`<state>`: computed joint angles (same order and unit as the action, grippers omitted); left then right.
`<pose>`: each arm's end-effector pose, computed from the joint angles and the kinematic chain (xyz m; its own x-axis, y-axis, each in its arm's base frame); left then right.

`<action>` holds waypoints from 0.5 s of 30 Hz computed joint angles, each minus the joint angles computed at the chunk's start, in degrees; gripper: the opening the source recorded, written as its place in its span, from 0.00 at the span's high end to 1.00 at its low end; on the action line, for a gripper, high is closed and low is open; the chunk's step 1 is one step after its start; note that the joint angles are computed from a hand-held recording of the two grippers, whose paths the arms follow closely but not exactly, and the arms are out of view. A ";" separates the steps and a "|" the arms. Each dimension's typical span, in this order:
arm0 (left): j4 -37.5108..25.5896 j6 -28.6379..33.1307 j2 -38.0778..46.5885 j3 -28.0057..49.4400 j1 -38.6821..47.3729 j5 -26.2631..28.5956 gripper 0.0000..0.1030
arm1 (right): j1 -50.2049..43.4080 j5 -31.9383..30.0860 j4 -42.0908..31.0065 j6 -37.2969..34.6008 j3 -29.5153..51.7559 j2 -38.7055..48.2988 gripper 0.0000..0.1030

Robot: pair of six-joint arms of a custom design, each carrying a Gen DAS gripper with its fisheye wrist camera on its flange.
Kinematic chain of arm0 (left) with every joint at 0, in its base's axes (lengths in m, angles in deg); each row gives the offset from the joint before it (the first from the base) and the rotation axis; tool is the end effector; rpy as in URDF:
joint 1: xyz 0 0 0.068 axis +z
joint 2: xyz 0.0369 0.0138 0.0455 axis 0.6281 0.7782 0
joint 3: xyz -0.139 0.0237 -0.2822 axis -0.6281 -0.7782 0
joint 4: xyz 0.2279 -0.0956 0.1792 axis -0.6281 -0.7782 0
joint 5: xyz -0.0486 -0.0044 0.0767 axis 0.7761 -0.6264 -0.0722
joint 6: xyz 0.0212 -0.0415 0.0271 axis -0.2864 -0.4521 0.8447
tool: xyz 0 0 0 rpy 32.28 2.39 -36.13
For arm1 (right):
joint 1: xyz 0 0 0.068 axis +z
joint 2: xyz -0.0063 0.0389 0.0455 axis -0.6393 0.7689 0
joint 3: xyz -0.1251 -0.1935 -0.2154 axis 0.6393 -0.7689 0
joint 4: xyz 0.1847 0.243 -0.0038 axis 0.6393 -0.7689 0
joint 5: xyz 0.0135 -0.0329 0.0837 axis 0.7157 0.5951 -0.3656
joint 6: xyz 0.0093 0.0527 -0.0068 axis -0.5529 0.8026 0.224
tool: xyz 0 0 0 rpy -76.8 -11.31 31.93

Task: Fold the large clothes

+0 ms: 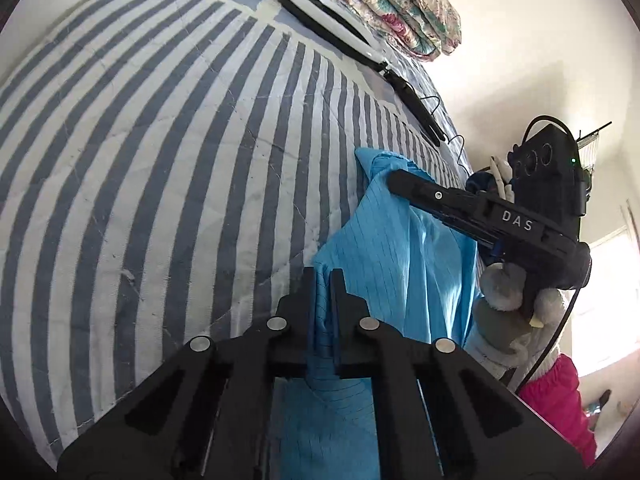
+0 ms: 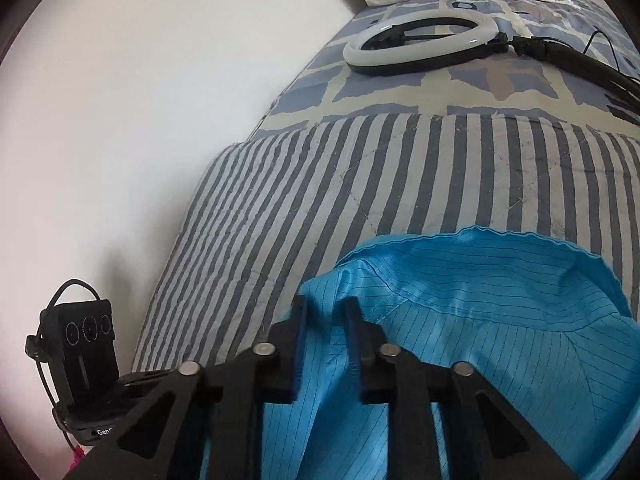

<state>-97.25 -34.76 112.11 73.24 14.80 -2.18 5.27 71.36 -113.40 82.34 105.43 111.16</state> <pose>0.1471 -0.0855 0.2437 -0.9355 -0.0772 -0.3448 0.1837 0.7274 -0.6612 0.1843 0.1885 0.2783 -0.9177 0.1410 -0.3715 -0.0793 0.8510 0.5191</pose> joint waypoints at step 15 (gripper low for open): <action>-1.84 -1.50 -0.16 3.79 2.48 -2.34 0.39 | -2.90 6.35 -13.33 -7.96 2.56 -11.18 0.59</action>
